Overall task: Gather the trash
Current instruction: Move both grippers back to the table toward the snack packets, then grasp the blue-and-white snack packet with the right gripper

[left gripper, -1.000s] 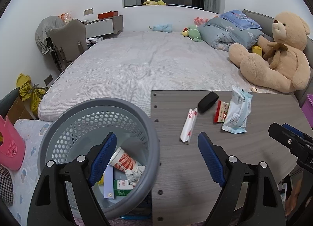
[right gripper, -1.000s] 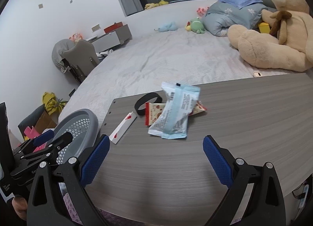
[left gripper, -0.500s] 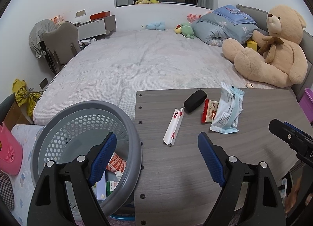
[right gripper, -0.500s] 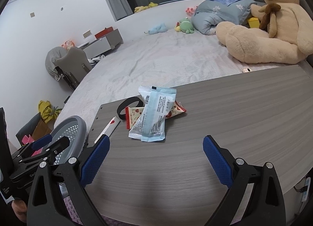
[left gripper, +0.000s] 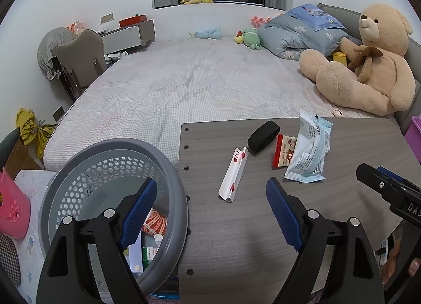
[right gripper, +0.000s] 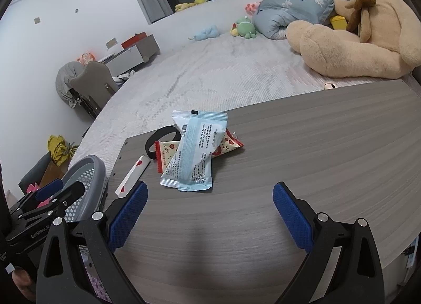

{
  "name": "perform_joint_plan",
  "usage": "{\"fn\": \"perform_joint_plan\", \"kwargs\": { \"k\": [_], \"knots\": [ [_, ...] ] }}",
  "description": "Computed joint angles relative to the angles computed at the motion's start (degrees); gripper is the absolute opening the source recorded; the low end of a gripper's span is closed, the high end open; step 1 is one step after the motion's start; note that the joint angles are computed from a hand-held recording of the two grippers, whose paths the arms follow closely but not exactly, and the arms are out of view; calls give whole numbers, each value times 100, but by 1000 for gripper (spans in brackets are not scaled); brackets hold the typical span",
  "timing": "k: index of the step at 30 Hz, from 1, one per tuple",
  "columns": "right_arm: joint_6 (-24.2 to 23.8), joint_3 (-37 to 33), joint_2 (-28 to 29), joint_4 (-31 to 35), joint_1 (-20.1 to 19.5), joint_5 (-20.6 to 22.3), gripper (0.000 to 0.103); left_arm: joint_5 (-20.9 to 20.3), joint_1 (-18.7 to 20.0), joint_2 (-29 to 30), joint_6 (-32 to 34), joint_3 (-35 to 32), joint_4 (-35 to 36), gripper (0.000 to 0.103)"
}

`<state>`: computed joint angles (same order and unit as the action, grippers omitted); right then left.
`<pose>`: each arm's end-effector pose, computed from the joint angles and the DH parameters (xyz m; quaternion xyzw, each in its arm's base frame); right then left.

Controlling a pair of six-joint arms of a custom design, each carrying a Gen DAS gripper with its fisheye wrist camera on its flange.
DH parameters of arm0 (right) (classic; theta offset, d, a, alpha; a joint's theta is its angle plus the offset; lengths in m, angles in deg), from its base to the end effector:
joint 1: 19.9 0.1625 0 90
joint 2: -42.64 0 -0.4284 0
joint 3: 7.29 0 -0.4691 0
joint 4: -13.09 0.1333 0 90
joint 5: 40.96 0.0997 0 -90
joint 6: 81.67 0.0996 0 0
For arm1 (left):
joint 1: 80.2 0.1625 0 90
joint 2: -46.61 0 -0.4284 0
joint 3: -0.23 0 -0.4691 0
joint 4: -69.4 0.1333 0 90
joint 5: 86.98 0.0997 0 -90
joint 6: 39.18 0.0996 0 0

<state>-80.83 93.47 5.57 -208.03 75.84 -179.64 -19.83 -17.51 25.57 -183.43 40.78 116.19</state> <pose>0.1231 -0.6396 0.0671 -0.1962 -0.7670 0.5246 0.3132 -0.2085 -0.7787 0.0355 0.4670 0.8389 -0.1865 0.2081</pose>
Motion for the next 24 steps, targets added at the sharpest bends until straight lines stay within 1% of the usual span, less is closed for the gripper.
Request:
{"fn": "perform_joint_plan", "kwargs": {
  "k": [4, 9, 13, 19, 21, 24],
  "knots": [
    [92, -97, 15, 242, -85, 101, 94, -15, 21, 166, -5, -240, 106, 81],
    [86, -333, 93, 471, -144, 168, 94, -65, 52, 400, -14, -598, 260, 81],
    [112, -591, 184, 754, -193, 120, 94, -69, 85, 529, -11, -805, 347, 81],
    [287, -890, 309, 1099, -264, 69, 94, -49, 130, 714, -50, -1113, 531, 81],
    [294, -999, 358, 1193, -265, -7, 93, -41, 147, 779, -81, -1231, 599, 81],
    [394, -1144, 414, 1400, -282, -83, 89, -28, 177, 864, -117, -1389, 689, 81]
  ]
}}
